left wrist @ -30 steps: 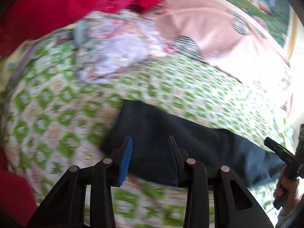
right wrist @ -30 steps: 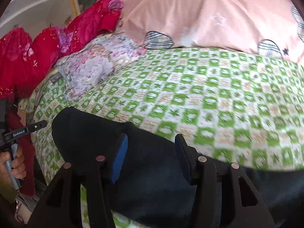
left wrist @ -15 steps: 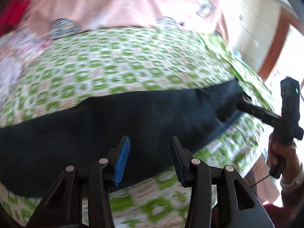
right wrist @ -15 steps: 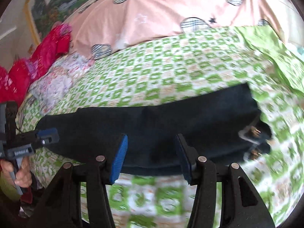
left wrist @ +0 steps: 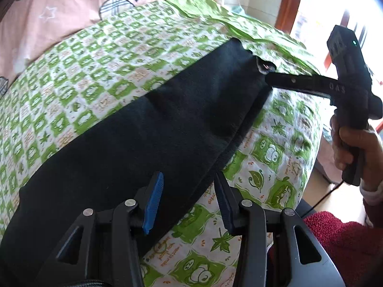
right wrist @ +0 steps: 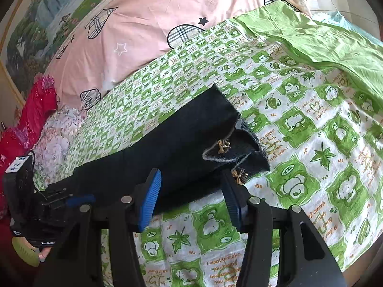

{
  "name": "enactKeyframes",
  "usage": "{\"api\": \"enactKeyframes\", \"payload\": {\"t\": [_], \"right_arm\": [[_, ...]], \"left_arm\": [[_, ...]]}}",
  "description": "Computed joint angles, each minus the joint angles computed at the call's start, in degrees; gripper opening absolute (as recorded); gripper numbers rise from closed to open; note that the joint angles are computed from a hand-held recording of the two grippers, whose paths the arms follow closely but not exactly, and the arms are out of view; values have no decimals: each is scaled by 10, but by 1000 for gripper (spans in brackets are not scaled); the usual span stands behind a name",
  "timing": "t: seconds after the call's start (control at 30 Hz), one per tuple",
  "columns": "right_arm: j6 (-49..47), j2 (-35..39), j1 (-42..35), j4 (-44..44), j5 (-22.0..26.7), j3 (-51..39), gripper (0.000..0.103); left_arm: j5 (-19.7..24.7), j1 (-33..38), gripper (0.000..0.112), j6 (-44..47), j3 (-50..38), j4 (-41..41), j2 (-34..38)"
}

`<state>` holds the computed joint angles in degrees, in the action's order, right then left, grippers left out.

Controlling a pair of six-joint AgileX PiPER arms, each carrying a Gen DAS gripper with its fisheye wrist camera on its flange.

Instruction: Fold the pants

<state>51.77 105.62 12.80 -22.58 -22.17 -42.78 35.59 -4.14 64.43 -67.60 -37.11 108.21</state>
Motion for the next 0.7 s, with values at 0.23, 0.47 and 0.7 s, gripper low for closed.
{"api": "enactKeyframes", "payload": {"t": [0.23, 0.47, 0.7], "right_arm": [[62, 33, -24, -59, -21, -25, 53], [49, 50, -25, -48, -22, -38, 19], [-14, -1, -24, 0, -34, 9, 6]], "left_arm": [[14, -7, 41, -35, -36, 56, 34], [21, -8, 8, -35, -59, 77, 55], [55, 4, 3, 9, -50, 42, 23]]}}
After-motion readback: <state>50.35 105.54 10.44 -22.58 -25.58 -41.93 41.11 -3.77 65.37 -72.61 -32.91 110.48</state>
